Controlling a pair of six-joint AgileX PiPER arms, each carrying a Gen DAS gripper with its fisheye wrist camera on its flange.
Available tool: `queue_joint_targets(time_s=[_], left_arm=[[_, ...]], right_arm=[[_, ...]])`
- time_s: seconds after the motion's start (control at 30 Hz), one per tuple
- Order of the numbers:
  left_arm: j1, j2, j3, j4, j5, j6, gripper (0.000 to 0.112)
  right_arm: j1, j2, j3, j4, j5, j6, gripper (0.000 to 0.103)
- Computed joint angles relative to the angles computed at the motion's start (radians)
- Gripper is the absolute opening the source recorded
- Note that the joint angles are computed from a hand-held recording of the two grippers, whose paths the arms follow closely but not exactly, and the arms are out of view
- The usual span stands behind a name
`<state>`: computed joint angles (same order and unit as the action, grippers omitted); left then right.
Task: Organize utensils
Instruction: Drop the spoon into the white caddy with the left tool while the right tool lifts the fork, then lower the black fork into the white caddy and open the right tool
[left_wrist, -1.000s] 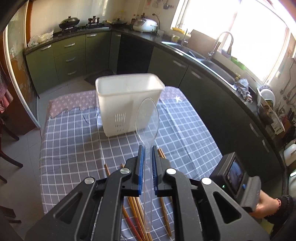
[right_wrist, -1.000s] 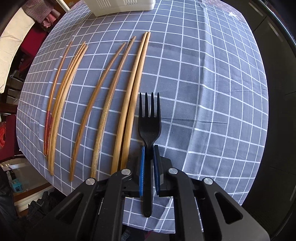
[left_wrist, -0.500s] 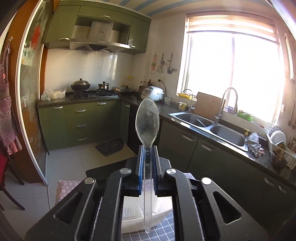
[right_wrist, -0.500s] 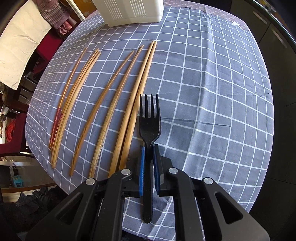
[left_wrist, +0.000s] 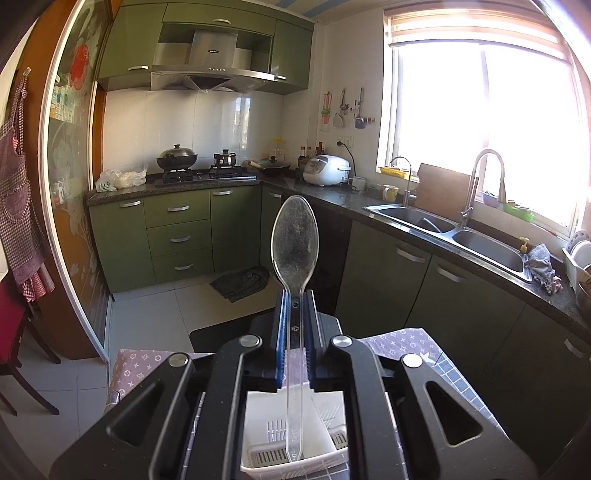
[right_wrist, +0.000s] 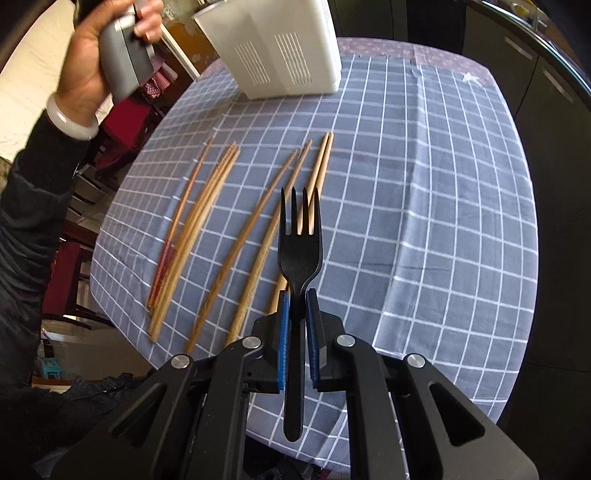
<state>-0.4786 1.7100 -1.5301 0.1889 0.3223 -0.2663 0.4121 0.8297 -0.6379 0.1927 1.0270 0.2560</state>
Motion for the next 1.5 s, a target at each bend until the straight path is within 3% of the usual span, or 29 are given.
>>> queue_joint_targets(time_s=[0.17,0.27,0.33,0.43,0.53,0.67,0.77,0.9,1.17,1.27,1.4,1.5], left_arm=[[0.020,-0.012,0.049,-0.088,-0.012,0.098,0.011],[0.034,-0.036,0.078,-0.163,-0.023,0.172,0.024],[0.045,-0.065,0.100,-0.207,-0.025,0.206,0.033],[0.064,-0.139,0.159,-0.286,-0.035,0.269,0.034],[0.075,-0.241,0.239,-0.274,-0.042,0.264,0.034],[0.122,-0.365,0.321,-0.421,-0.011,0.421,0.034],[0.152,-0.434,0.367,-0.466,0.005,0.484,0.036],[0.204,-0.479,0.401,-0.583,0.027,0.609,0.036],[0.206,-0.464,0.402,-0.615,0.047,0.627,0.036],[0.192,-0.460,0.404,-0.592,0.042,0.602,0.036],[0.190,-0.443,0.388,-0.600,0.071,0.595,0.036],[0.180,-0.446,0.392,-0.568,0.077,0.564,0.036]], right_arm=[[-0.088,0.028,-0.165,0.024,0.035,-0.055,0.010],[-0.152,0.075,-0.270,0.065,0.024,-0.105,0.010],[-0.170,0.137,-0.345,0.094,-0.010,-0.124,0.010],[-0.182,0.223,-0.461,0.114,-0.080,-0.127,0.010],[-0.176,0.314,-0.574,0.096,-0.177,-0.091,0.010],[-0.154,0.436,-0.695,-0.011,-0.337,0.028,0.010],[-0.116,0.526,-0.764,-0.217,-0.434,0.215,0.010],[-0.081,0.658,-0.841,-0.462,-0.469,0.414,0.010],[-0.069,0.714,-0.670,-0.636,-0.644,0.574,0.010],[-0.039,0.674,-0.559,-0.859,-0.700,0.784,0.010],[-0.013,0.622,-0.457,-0.995,-0.725,0.906,0.011],[0.003,0.595,-0.431,-0.982,-0.706,0.878,0.012]])
